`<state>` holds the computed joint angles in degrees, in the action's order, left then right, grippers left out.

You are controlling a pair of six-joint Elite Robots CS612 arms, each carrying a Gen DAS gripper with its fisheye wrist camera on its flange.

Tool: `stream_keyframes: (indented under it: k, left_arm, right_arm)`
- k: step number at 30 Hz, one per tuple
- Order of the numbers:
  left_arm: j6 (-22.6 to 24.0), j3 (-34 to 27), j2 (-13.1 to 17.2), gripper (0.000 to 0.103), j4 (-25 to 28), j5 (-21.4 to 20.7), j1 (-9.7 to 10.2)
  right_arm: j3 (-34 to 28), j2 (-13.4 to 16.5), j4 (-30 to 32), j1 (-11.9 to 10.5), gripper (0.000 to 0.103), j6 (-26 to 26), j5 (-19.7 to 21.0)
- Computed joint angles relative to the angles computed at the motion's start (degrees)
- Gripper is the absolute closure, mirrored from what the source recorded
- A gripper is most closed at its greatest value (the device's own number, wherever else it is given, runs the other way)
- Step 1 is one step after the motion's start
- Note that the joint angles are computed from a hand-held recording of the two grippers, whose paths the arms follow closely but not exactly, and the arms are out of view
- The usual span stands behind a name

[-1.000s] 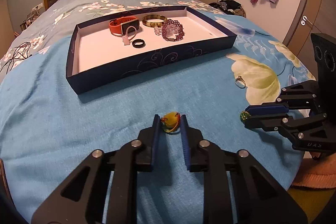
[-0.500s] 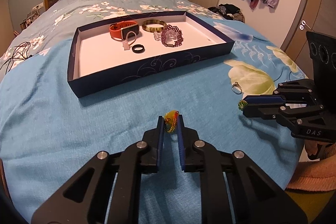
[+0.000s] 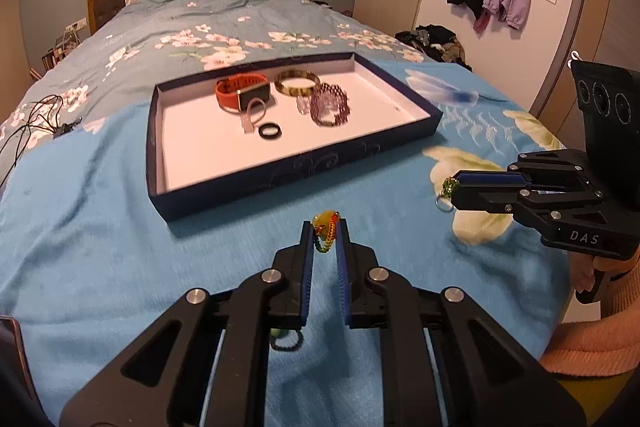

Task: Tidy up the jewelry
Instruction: 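Release the yellow ring from the left tool while the right tool releases the green bracelet in the lid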

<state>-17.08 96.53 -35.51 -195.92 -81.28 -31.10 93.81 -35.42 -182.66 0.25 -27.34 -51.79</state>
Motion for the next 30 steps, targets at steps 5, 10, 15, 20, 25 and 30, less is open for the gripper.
stream_keyframes:
  k: [5,10,15,20,25,30]
  left_arm:
    - [0.76,-0.23,-0.2,0.091,-1.06,0.63,0.06]
    - [1.07,-0.62,-0.33,0.091,-1.38,1.35,0.22]
    - [1.41,-1.41,-0.37,0.091,-1.38,1.76,0.58]
    - [1.75,-2.59,-0.13,0.091,-0.86,1.81,1.0]
    - [1.7,-4.03,0.3,0.091,-0.12,1.53,1.52]
    - [1.42,-5.67,0.84,0.091,1.5,1.33,2.06]
  right_arm:
    - [-1.44,0.36,-0.77,0.0,0.094,0.67,0.37]
    - [-3.2,0.92,-1.22,0.18,0.094,1.2,0.32]
    - [-5.22,1.54,-0.62,0.17,0.094,2.16,1.49]
    - [-6.9,2.05,0.2,0.54,0.094,2.19,1.02]
    - [-8.77,2.78,1.31,0.79,0.094,2.91,0.27]
    - [-10.98,3.6,3.47,1.25,0.094,2.66,-1.08]
